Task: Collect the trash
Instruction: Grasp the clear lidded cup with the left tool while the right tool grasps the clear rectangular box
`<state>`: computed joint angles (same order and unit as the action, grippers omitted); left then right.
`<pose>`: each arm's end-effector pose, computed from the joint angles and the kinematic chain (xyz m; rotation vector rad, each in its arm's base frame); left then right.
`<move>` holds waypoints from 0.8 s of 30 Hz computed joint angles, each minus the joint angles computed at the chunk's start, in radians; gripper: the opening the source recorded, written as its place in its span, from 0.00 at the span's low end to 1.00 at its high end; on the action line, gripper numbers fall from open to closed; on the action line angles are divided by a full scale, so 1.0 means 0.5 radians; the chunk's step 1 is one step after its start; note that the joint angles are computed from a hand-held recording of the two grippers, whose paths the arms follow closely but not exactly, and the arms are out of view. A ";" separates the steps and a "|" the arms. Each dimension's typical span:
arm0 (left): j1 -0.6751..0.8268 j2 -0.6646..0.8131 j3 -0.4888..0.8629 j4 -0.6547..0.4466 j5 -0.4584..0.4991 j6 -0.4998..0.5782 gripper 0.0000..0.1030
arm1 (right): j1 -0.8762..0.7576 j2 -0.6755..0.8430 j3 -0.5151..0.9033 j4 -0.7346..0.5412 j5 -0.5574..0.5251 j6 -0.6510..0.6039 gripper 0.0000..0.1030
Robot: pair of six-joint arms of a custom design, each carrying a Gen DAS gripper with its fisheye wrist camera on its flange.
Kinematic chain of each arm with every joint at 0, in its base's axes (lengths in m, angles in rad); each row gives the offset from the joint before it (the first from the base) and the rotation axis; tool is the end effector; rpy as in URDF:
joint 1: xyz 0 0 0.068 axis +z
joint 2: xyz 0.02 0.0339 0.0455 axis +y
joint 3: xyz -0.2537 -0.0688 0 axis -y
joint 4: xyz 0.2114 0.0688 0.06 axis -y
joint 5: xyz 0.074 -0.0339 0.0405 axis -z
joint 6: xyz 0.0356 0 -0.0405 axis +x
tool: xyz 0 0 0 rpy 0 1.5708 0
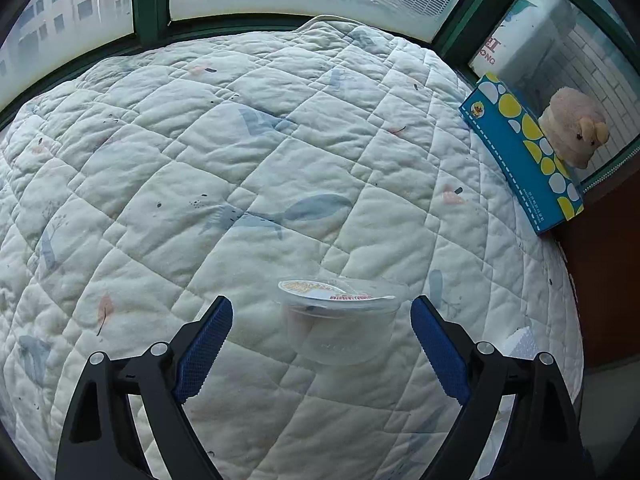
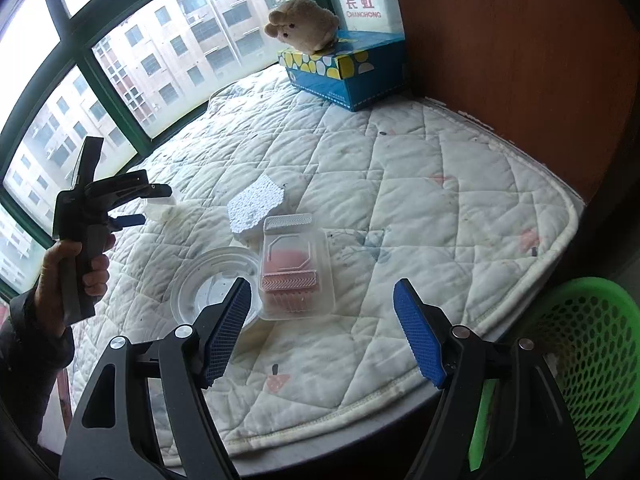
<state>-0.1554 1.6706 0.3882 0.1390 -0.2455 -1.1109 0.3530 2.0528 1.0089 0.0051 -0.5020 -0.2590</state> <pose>0.2067 -0.0236 0.0816 -1.2833 2.3240 -0.0768 0.3217 0.1368 0.0951 -0.9394 2.3814 0.6868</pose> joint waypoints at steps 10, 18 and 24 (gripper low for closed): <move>0.053 0.140 -0.062 0.307 0.103 0.102 0.56 | 0.115 0.209 0.257 -0.125 -0.025 0.094 0.72; -0.035 -0.002 -0.131 0.284 0.012 0.101 0.55 | 0.245 0.388 0.401 -0.130 0.093 0.160 0.70; -0.136 -0.220 -0.159 0.142 -0.042 0.045 0.55 | 0.253 0.467 0.450 -0.122 0.118 0.185 0.53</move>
<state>-0.2236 1.5608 0.3088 0.2102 -0.2668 -1.0885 0.4795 2.2862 1.2337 -0.0561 -0.4429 -0.1665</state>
